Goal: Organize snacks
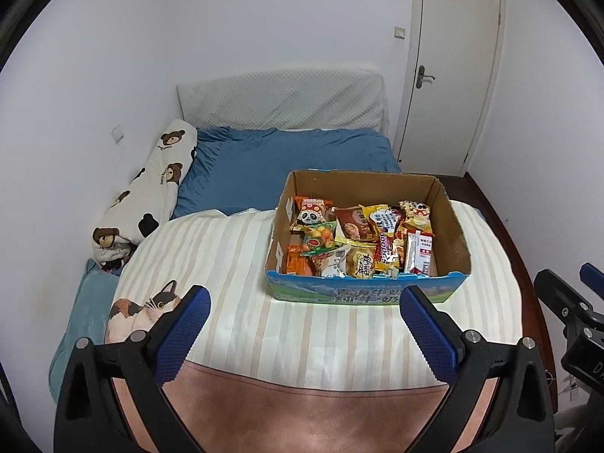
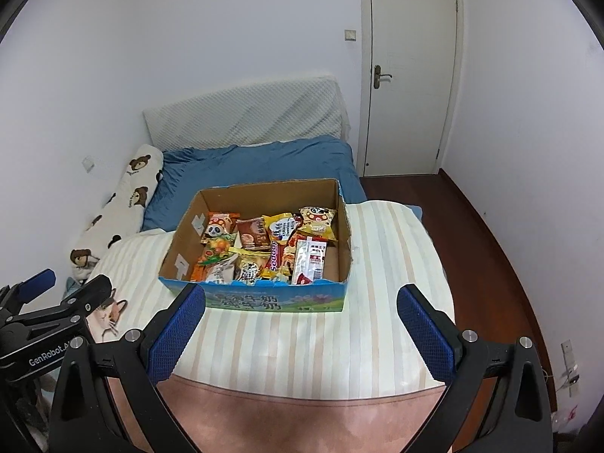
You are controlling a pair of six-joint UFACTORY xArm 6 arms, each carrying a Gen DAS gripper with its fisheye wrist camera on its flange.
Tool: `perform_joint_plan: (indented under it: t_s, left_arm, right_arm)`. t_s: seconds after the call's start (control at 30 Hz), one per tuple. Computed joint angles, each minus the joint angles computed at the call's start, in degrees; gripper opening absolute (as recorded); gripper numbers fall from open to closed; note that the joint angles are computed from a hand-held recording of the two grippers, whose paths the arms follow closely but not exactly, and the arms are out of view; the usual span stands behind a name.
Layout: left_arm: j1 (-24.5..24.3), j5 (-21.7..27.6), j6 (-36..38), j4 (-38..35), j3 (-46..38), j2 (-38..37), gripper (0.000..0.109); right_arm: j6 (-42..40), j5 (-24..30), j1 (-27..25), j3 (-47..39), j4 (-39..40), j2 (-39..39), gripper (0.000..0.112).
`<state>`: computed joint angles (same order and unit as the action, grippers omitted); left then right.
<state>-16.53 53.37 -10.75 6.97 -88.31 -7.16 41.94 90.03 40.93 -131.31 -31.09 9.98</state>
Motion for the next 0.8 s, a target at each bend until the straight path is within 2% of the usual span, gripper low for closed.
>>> perform_joint_plan:
  t_s: [0.37, 0.57, 0.8]
  left_arm:
    - [-0.4, 1.7, 1.2, -0.6, -6.0, 8.4, 0.103]
    - [-0.3, 6.9, 2.8, -3.3, -12.7, 14.7, 0.103]
    - [0.0, 12.5, 4.8, -6.0, -21.1, 21.2, 0.103]
  right_arm:
    - [-2.1, -2.0, -4.9, -0.6, 2.9, 4.5, 0.103]
    - [-3.9, -1.2, -7.8, -3.1, 7.4, 7.6, 0.103]
    - [-6.3, 2.1, -10.8, -10.8, 12.7, 13.8, 0.103]
